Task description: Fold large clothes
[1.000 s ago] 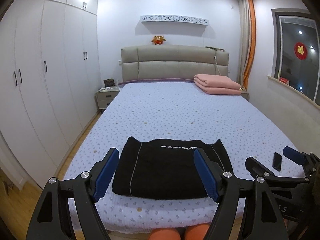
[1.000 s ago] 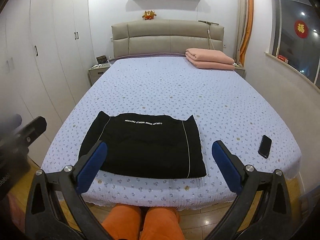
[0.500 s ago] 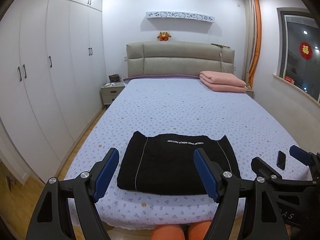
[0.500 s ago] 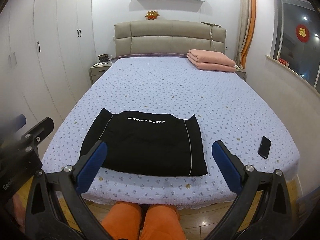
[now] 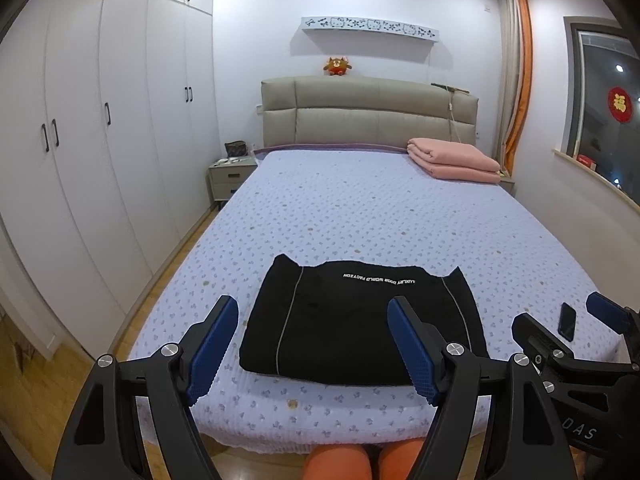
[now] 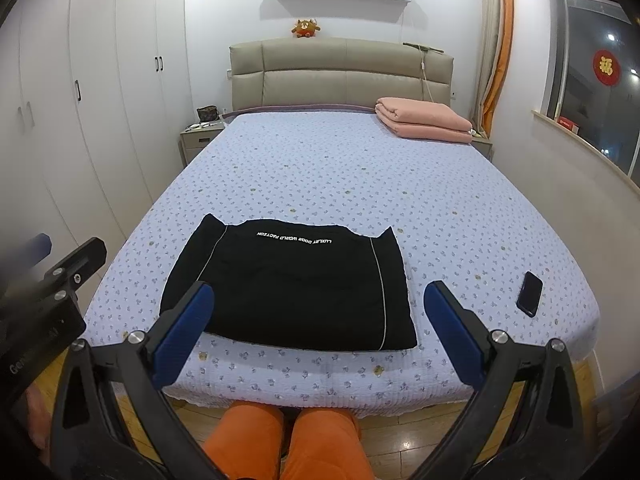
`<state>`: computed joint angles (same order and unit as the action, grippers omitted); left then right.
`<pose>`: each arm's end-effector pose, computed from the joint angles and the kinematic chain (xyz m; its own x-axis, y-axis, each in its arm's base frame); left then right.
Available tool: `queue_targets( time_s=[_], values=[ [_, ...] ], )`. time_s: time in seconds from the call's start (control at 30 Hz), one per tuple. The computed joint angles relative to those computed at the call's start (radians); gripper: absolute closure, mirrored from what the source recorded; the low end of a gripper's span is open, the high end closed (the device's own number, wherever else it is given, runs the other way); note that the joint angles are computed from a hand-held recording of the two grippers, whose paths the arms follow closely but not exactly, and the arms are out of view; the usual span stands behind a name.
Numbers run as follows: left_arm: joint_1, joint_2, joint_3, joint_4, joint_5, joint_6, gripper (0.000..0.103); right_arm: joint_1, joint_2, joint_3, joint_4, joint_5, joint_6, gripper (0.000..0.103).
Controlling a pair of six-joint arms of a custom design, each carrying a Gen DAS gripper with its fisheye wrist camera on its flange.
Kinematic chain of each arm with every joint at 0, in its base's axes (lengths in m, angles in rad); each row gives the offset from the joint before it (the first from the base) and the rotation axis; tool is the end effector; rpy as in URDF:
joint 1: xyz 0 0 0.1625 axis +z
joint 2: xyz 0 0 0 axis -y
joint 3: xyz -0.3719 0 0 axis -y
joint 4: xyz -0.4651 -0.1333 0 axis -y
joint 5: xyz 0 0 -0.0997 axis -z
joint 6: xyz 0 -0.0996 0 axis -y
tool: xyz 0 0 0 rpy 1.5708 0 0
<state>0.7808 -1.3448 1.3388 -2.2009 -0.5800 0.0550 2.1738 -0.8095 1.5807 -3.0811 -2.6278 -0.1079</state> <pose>-0.3171 -0.6192 0.5431 -0.7062 0.0706 -0.7045 0.6112 0.5632 -0.5562 0.4335 -0.5474 0.1385 -0.6881 0.1377 0.7124 -0.4961 0.6272 -0.6004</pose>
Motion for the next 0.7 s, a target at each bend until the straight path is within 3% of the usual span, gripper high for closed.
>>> queue_targets(
  time_s=[0.43,0.7],
  values=[
    [-0.003,0.011,-0.007,0.006,0.013,0.001,0.025,0.004,0.006,-0.009,0.019,-0.001,0.011,0.000],
    [-0.019,0.014,0.021,-0.071,0.077,0.073,0.025,0.001,0.005,-0.015,0.038,-0.003,0.023,0.000]
  ],
)
